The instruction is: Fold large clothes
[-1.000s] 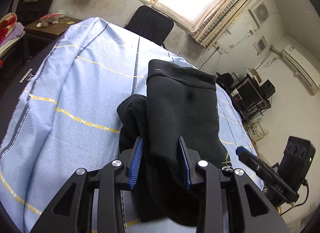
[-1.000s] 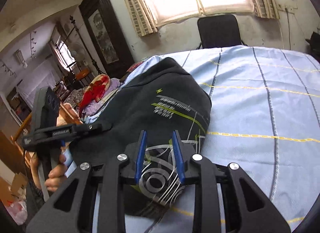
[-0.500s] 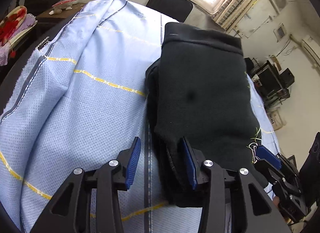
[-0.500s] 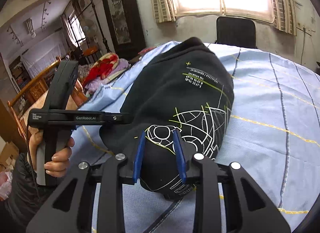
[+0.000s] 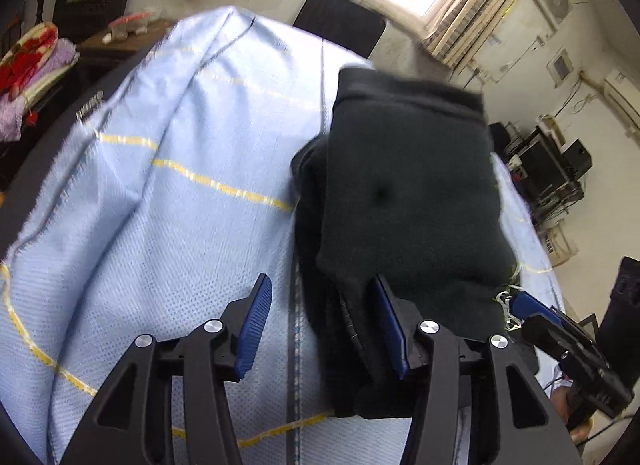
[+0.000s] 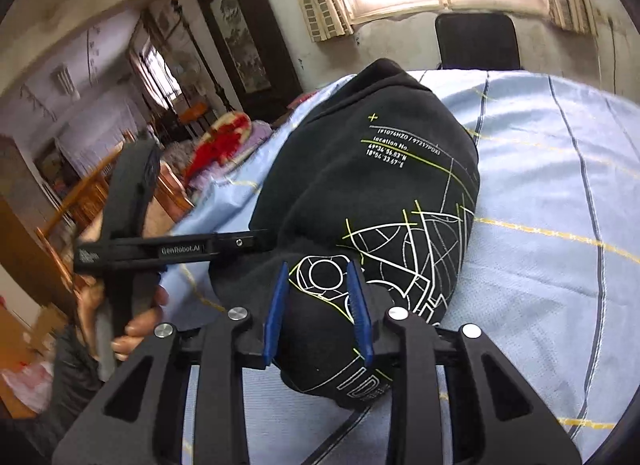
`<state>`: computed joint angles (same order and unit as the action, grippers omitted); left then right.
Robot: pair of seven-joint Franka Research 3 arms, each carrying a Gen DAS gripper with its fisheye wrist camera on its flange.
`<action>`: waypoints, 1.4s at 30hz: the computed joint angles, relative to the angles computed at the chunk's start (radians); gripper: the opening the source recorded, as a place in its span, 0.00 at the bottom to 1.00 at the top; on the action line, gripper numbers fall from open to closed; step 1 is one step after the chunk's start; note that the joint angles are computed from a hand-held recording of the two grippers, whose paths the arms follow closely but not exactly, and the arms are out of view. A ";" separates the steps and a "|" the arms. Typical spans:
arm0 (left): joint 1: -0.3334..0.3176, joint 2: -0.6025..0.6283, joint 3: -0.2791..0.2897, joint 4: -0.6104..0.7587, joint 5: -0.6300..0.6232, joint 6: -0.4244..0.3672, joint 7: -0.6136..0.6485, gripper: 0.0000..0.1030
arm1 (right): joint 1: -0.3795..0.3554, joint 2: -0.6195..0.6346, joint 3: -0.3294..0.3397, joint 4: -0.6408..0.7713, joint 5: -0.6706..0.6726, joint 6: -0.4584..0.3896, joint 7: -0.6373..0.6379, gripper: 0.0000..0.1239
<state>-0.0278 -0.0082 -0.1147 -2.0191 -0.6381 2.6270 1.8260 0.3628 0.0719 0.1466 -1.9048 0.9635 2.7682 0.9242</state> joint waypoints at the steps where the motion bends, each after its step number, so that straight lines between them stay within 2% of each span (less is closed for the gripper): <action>1: -0.002 -0.013 -0.002 -0.010 -0.009 0.023 0.011 0.50 | -0.002 -0.017 0.000 -0.014 0.028 0.030 -0.016 0.37; 2: -0.007 -0.028 -0.003 -0.022 -0.036 0.047 0.037 0.50 | -0.004 -0.031 0.000 -0.026 0.067 0.048 -0.048 0.43; 6: -0.038 -0.065 0.008 -0.049 -0.145 0.105 0.138 0.50 | -0.004 -0.076 -0.018 -0.055 0.206 0.066 -0.142 0.44; 10: -0.076 -0.090 0.016 -0.058 -0.190 0.140 0.178 0.50 | 0.000 -0.098 -0.036 -0.068 0.242 0.084 -0.155 0.50; 11: -0.082 -0.093 0.015 -0.054 -0.175 0.142 0.174 0.51 | -0.002 -0.098 -0.042 -0.063 0.251 0.079 -0.150 0.55; 12: -0.086 -0.095 0.007 -0.050 -0.125 0.154 0.153 0.54 | -0.003 -0.098 -0.046 -0.059 0.259 0.072 -0.145 0.61; 15: -0.087 -0.090 -0.007 -0.036 0.051 0.178 0.053 0.65 | -0.016 -0.078 -0.057 -0.029 0.240 0.026 -0.088 0.66; 20: -0.084 -0.029 -0.011 0.031 0.226 0.168 -0.063 0.65 | -0.039 -0.017 -0.053 0.047 0.143 -0.019 0.045 0.67; 28: -0.051 0.069 -0.030 0.084 0.502 0.169 -0.268 0.65 | -0.066 0.069 -0.028 0.142 0.064 -0.037 0.128 0.69; 33: -0.020 0.099 -0.046 0.103 0.479 0.127 -0.253 0.70 | -0.084 0.123 -0.004 0.181 0.051 -0.057 0.150 0.69; 39: -0.030 0.107 -0.039 0.101 0.625 0.139 -0.338 0.72 | -0.110 0.184 0.003 0.218 0.037 -0.160 0.201 0.69; 42: -0.024 0.102 -0.044 0.097 0.631 0.140 -0.340 0.72 | -0.127 0.196 0.013 0.226 0.054 -0.185 0.189 0.69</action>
